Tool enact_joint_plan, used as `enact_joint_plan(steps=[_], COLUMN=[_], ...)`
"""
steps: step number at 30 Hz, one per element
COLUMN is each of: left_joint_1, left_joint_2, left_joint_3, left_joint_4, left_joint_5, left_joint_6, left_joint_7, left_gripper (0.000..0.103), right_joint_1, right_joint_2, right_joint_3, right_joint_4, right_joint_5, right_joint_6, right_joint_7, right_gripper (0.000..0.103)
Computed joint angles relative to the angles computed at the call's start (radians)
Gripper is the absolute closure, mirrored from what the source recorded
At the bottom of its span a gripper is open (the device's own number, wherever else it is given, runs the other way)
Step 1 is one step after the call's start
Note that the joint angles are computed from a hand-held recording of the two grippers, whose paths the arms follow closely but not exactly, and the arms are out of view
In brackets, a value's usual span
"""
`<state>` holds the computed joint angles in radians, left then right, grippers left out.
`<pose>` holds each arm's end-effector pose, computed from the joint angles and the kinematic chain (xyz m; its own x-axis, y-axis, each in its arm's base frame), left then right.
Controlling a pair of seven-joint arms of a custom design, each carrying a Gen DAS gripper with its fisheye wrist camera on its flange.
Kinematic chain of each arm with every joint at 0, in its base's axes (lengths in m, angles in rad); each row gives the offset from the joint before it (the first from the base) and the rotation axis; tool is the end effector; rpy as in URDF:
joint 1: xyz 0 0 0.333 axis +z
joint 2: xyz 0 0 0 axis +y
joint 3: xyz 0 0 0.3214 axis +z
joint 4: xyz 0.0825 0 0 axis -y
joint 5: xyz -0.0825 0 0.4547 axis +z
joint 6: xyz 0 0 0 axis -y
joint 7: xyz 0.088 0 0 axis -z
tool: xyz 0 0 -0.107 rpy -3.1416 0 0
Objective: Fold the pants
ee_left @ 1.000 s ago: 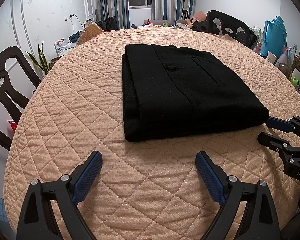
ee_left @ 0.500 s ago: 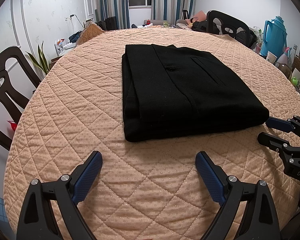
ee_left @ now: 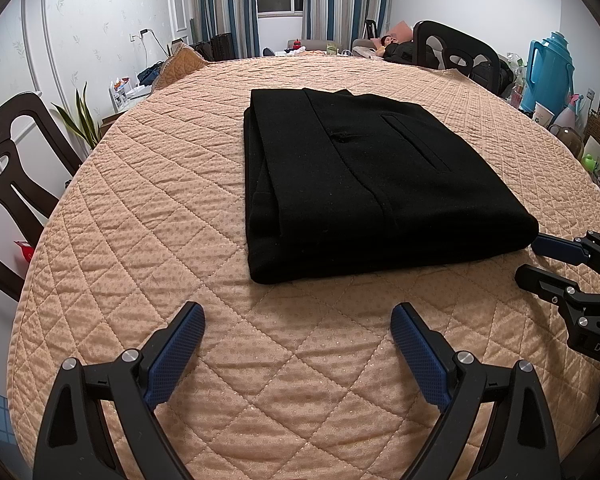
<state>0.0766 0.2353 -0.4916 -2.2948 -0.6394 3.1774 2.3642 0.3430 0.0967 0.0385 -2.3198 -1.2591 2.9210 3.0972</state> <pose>0.5757 -0.1935 0.2693 -0.4893 -0.8721 -0.0023 -0.6821 0.3844 -0.6221 0.5095 0.2685 0.2797 0.0375 -0.9992 -0.0102 -0.7753 -0.0226 -0.6312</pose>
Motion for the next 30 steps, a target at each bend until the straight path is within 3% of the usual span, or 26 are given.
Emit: enact_joint_plan(steps=[30], left_joint_1=[-0.004], left_joint_2=[-0.001], left_joint_3=[0.006], left_joint_4=[-0.001], left_joint_5=[0.013], left_joint_6=[-0.002], left_joint_7=[-0.012], left_gripper=[0.007], right_joint_1=[0.001], right_joint_2=[0.0], right_joint_3=[0.0], right_joint_4=[0.0], right_joint_5=[-0.002], right_joint_6=[0.0], right_joint_7=[0.002], right_gripper=[0.056])
